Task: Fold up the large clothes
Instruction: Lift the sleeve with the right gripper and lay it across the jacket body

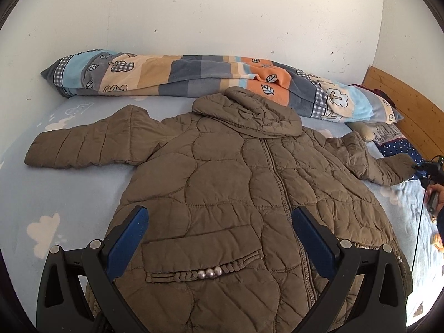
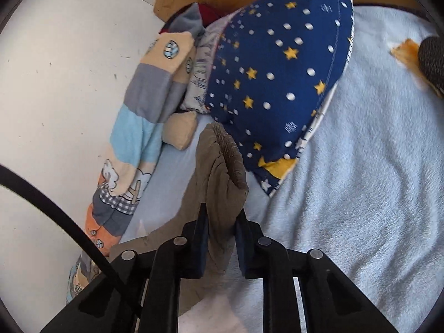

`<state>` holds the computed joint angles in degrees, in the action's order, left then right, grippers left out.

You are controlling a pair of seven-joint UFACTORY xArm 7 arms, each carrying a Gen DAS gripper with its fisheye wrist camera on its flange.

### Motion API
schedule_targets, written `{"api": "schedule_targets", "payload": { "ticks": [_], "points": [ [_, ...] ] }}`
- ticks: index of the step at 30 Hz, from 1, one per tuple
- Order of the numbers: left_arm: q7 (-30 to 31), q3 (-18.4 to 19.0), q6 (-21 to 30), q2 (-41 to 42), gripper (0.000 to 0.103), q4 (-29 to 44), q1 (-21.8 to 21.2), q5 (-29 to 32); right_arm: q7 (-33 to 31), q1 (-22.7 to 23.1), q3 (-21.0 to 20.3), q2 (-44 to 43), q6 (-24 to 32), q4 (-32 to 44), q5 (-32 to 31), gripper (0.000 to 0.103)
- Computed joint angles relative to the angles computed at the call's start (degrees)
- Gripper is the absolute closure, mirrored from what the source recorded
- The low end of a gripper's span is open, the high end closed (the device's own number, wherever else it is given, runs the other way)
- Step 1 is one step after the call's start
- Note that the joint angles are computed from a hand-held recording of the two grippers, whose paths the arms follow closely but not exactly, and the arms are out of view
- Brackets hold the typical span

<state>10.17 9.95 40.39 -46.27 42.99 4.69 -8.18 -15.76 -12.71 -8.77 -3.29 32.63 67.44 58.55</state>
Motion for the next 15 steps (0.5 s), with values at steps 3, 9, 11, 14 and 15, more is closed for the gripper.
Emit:
{"api": "schedule_targets", "payload": {
  "ticks": [3,9,11,14,15],
  "points": [
    [0.1,0.2,0.3,-0.9,0.000,0.1,-0.3,-0.5,1.4,0.6,0.2,-3.3,0.2,1.1,-3.1,0.086],
    [0.4,0.6,1.1,-2.0,0.000,0.8,-0.8,-0.8,9.0,4.4,1.2,-7.3,0.1,7.9,-12.6,0.087],
    [0.5,1.0,2.1,-2.1,0.000,1.2,-1.0,-1.2,11.0,6.1,1.3,-7.8,0.8,11.6,-14.5,0.087],
    [0.8,1.3,3.3,-2.4,0.000,1.6,-0.7,-1.1,14.6,8.6,2.5,-6.7,3.0,19.1,-18.7,0.087],
    [0.8,1.4,3.6,-2.6,0.000,1.6,-0.6,-1.2,15.6,9.5,3.2,-6.1,3.9,21.8,-20.2,0.087]
  ]
}}
